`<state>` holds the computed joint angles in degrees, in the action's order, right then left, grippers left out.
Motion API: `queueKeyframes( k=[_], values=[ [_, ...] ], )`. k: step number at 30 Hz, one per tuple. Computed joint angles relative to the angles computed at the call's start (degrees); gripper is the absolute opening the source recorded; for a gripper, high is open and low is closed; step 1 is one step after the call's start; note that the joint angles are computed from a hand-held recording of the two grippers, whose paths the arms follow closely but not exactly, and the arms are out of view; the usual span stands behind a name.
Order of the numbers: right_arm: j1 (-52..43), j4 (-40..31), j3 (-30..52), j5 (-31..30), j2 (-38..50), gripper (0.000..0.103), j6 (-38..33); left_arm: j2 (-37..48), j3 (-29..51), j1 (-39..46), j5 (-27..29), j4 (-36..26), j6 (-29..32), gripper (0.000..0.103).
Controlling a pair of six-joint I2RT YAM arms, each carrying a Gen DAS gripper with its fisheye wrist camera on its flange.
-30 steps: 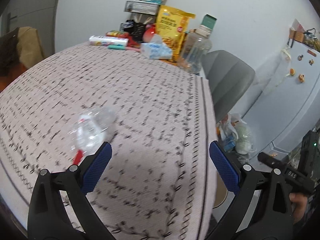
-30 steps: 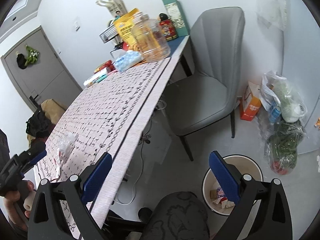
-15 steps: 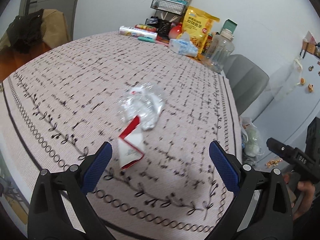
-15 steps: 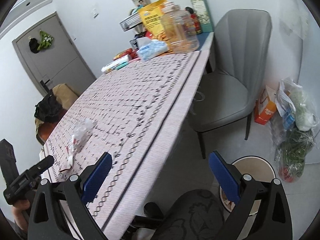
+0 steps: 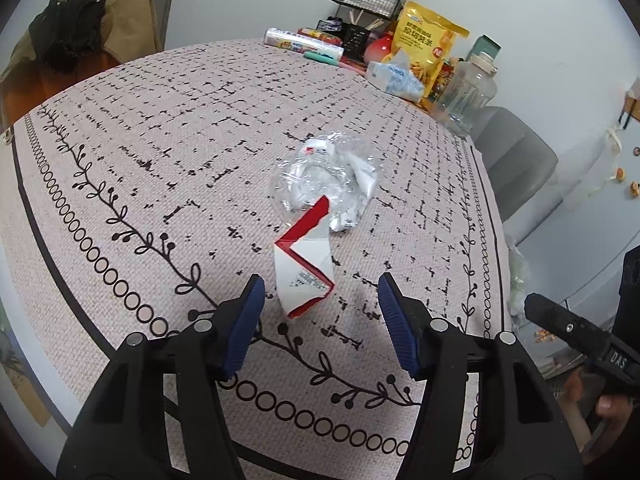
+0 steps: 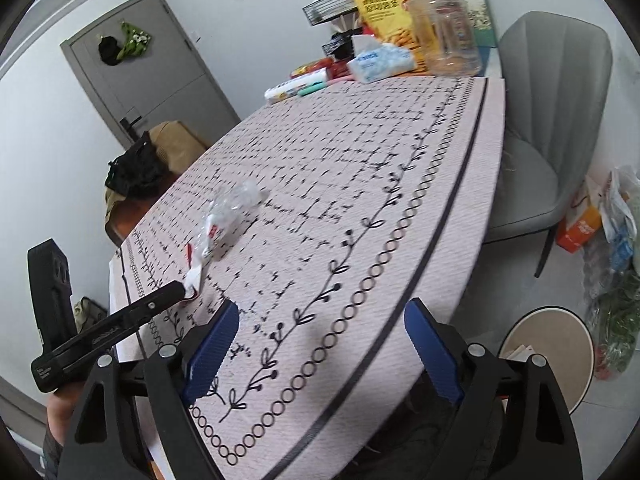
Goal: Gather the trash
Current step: 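Grasp the red-white carton with the left gripper while the right grasps the plastic bottle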
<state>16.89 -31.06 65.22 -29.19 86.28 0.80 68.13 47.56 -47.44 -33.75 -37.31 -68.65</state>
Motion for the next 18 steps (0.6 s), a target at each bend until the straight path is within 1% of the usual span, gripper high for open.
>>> queueKeyframes(
  k=[2, 3, 4, 7, 9, 13, 16, 17, 18],
  values=[
    [0.69, 0.0, 0.3, 0.21, 0.36, 0.083, 0.19, -0.66, -0.72, -0.04, -0.26, -0.05, -0.9, 0.059],
    [0.92, -0.05, 0.68, 0.3, 0.75, 0.083, 0.22, -1.04, -1.03, -0.09, -0.32, -0.06, -1.34, 0.054],
    [1.12, -0.1, 0.83, 0.37, 0.92, 0.083, 0.25, -1.43, -1.47, 0.08, -0.04, 0.15, -1.6, 0.047],
    [2.15, -0.13, 1.51, 0.64, 1.52, 0.083, 0.66, -2.58, -2.79, 0.74, 1.24, 0.83, -2.05, 0.033],
    [3.15, -0.29, 2.35, 0.9, 2.12, 0.082, 0.96, -3.36, -3.57, 0.56, 1.28, 1.03, -2.22, 0.031],
    [5.03, -0.3, 3.87, 1.48, 3.43, 0.082, 1.48, -4.96, -4.9, 0.18, 1.43, 1.73, -2.84, 0.033],
    [6.72, -0.37, 5.54, 1.67, 5.03, 0.08, 2.01, -4.69, -4.95, -0.55, 0.79, 1.73, -2.67, 0.032],
    [7.18, -0.28, 5.96, 1.72, 5.49, 0.079, 2.26, -4.49, -4.93, -0.68, 0.63, 1.74, -2.52, 0.029],
    [7.65, -0.21, 6.4, 1.76, 5.98, 0.079, 2.54, -4.44, -5.04, -0.26, 1.34, 2.0, -2.04, 0.017]
  ],
)
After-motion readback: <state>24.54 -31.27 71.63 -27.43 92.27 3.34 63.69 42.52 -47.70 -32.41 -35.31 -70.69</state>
